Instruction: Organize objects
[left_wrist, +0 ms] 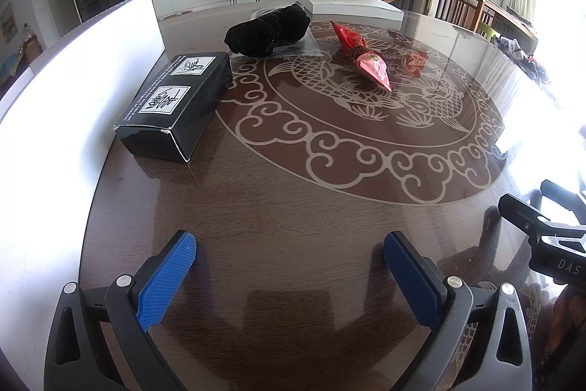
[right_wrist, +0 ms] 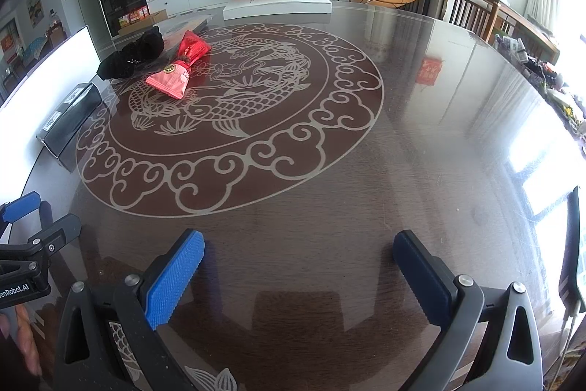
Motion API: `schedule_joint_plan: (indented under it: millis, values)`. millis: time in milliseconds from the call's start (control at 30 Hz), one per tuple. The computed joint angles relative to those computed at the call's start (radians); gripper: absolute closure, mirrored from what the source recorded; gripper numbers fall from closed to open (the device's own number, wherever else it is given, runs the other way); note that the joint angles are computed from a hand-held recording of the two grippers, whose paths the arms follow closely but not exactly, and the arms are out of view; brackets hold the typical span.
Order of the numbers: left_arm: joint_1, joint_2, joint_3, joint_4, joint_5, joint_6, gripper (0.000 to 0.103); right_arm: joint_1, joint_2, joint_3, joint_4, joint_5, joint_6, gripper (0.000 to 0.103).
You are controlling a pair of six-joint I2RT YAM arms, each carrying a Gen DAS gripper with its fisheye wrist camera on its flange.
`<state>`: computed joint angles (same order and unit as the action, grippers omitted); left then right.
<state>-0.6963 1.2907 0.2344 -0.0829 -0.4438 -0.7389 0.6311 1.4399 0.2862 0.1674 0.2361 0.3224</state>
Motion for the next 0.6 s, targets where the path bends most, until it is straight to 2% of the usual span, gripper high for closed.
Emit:
schedule_joint_plan:
  millis: [433,533,600]
  values:
    - [0.004,0.004,0.002,0.001,0.003,0.005,0.000,0.000,0.000,0.000,0.000,0.000,-0.001,0.000]
    - [0.039,-0.020,0.033,-0.075,0.058,0.019,0.000,-0.001,-0.001,0.000,0.000,-0.001,-0.001,0.000]
    - [0.075,-0.142,0.027,-0.132,0.084,0.048,0.000,-0.001,0.000,0.000,0.000,-0.001,-0.001,0.000]
